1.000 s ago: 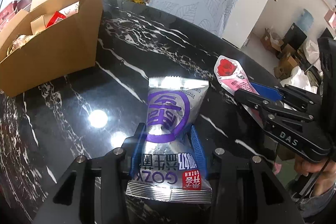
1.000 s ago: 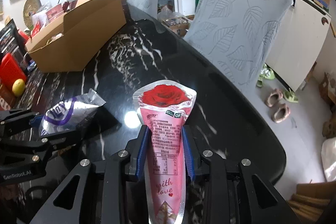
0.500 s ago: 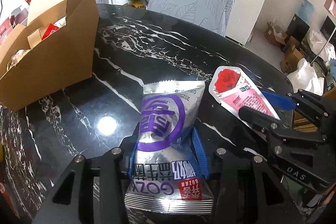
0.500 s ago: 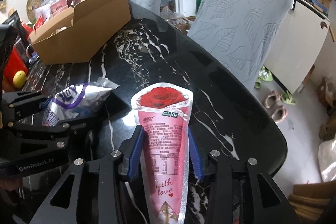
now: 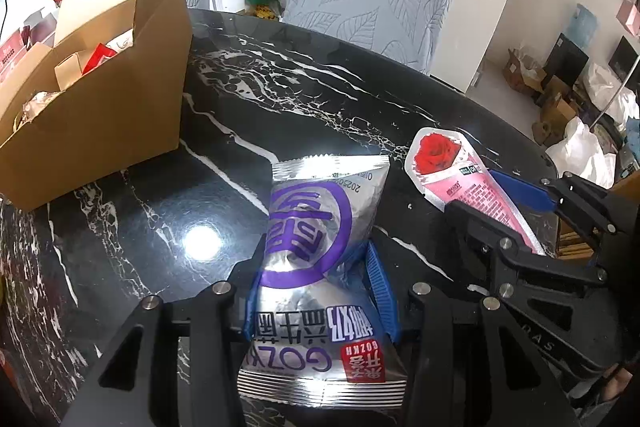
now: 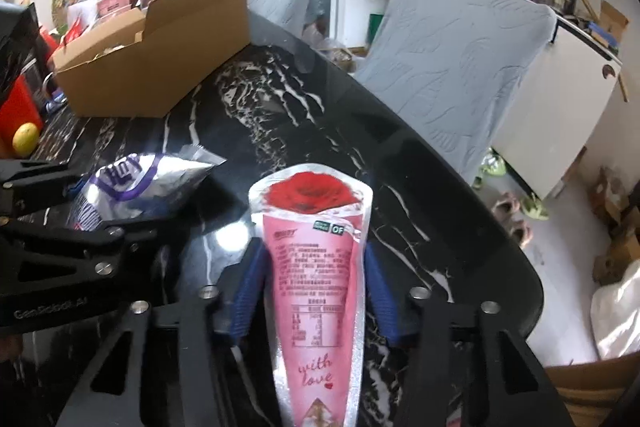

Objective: Organize snacks
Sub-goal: 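Lift and carry the silver bag and pink packet over the cardboard box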

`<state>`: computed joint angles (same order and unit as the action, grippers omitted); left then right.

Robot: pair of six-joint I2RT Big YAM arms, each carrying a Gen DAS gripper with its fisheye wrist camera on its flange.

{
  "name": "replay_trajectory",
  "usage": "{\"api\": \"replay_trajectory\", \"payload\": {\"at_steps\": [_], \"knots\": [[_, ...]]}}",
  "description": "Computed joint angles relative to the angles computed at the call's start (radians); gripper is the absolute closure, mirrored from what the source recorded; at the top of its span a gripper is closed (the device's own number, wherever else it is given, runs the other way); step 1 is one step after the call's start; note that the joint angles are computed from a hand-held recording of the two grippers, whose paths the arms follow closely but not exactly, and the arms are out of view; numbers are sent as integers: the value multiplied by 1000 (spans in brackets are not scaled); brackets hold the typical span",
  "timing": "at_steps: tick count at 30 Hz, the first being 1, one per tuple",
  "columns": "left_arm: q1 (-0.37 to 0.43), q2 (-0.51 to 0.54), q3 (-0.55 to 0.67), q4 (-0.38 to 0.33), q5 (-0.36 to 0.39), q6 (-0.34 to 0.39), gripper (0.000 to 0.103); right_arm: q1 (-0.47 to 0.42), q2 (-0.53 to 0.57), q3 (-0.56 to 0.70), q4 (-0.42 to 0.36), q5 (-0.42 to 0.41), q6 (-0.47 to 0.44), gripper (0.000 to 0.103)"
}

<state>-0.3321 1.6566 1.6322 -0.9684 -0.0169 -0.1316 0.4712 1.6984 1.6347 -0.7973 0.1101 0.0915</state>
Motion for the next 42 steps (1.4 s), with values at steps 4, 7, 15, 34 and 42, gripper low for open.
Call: {"api": "replay_trajectory", "payload": {"at_steps": [4,7,15,34,42], "knots": [[-8,-7,-12,16,-25,1,58,11,1,2,4,30,6,70],[-7,-13,-21,33,-19,-1,59,11,-5,-4,6,23,29,72],[-9,-36,-43,38,-6,-1,63,-6,-39,-36,8,-83,118,72],[29,-165,-127,63,-15,-50,63,50,-63,-3,6,-159,109,72],[69,-226,-167,82,-36,-73,63,91,-39,58,1,-192,59,72]]}}
